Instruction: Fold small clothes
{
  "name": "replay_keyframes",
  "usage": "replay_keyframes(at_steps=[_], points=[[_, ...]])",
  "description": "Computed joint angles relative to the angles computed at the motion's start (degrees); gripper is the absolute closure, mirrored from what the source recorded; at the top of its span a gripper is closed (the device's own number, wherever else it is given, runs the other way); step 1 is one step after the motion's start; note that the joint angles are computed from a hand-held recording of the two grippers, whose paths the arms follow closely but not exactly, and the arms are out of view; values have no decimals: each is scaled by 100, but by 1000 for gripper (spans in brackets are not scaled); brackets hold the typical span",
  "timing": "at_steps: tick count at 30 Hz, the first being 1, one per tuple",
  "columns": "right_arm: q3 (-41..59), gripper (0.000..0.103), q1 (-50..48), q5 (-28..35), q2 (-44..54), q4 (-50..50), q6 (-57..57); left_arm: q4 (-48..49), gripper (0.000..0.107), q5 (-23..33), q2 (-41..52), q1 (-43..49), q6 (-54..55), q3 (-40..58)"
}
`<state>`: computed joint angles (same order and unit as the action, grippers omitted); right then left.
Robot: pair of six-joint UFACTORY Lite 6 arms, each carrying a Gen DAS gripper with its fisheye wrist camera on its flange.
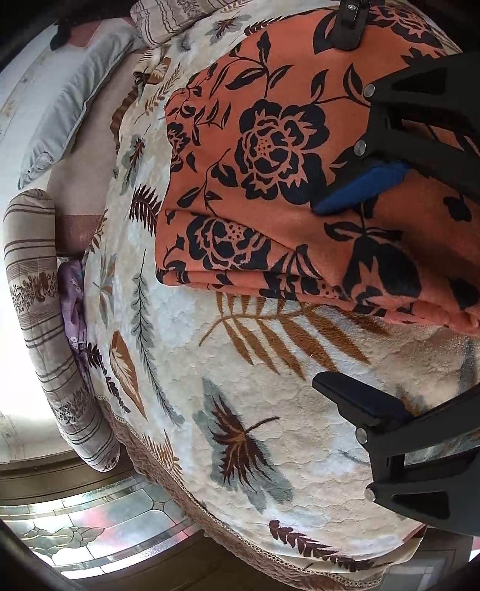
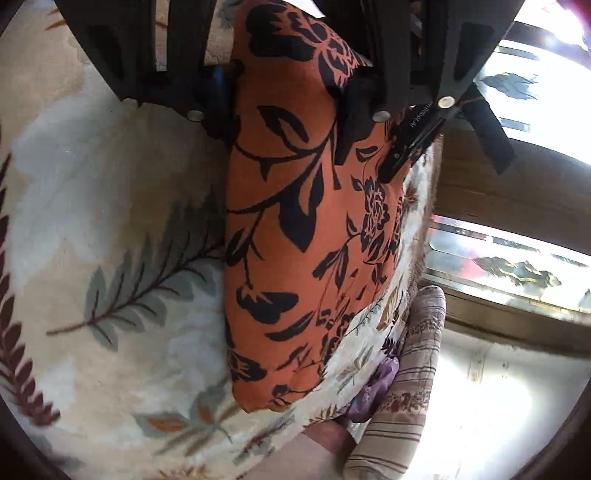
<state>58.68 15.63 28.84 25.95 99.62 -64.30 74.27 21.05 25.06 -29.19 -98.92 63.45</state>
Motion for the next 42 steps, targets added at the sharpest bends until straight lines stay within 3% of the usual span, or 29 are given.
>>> replay_keyframes(at_steps=[3,4,8,10,11,14,15,16,20,22,24,26,28,29,31,33,35,36,39,41,42], points=[[20,61,762,-1427,-282,-406,181,672,13,-225,-45,115,-718,-208],[100,52,823,-1504,-73,-351,34,768,12,-300,-33,158,-821,-212],[-455,40,-16,-158,-353,917,-734,1071,11,-575,-73,309,-1140,-283],[-594,25,-406,223,-536,1232,-1031,1385,11,-613,-94,320,-1469,-344],[-438,24,-614,432,-376,1168,-895,1443,11,-666,-104,343,-1533,-359],[827,25,-961,1195,1027,485,158,1599,11,-832,-115,439,-1668,-381],[1254,40,-929,1275,1458,218,641,1619,11,-846,-118,447,-1687,-385],[1638,61,-799,1115,1649,-226,1081,1632,11,-826,-123,444,-1693,-394],[1803,66,320,-1083,740,-2625,2278,2087,10,-959,-161,532,-2147,-485],[1745,66,628,-1649,783,-3117,2433,1853,10,-969,-173,525,-1914,-469],[1780,59,348,-1276,917,-2649,2358,1237,12,-1088,-467,537,-1334,-608],[1518,44,-37,-652,803,-1456,1424,1553,13,-1281,-1171,492,-1581,-1029],[1134,29,-313,-365,553,-263,306,1398,13,-884,-1354,194,-1281,-1130],[1035,28,-438,-203,506,99,26,973,13,-627,-1086,77,-780,-1002],[1418,28,-746,228,944,169,188,527,10,-834,-504,275,-498,-809],[2498,29,-920,668,1963,-425,1228,491,10,-1450,-550,685,-687,-898],[3527,61,-875,529,2558,-1619,2338,1073,9,-1191,-551,553,-1048,-895],[3739,66,-683,228,2498,-2219,2608,1395,9,-1060,-538,481,-1382,-930],[3514,67,9,-1074,1880,-4018,3555,1754,7,-1184,-514,567,-1843,-965],[3675,63,102,-1115,2026,-5069,4459,1944,6,-1163,-495,549,-2040,-969],[3527,55,86,-1188,1926,-5283,4838,1922,6,-1122,-500,518,-2027,-969]])
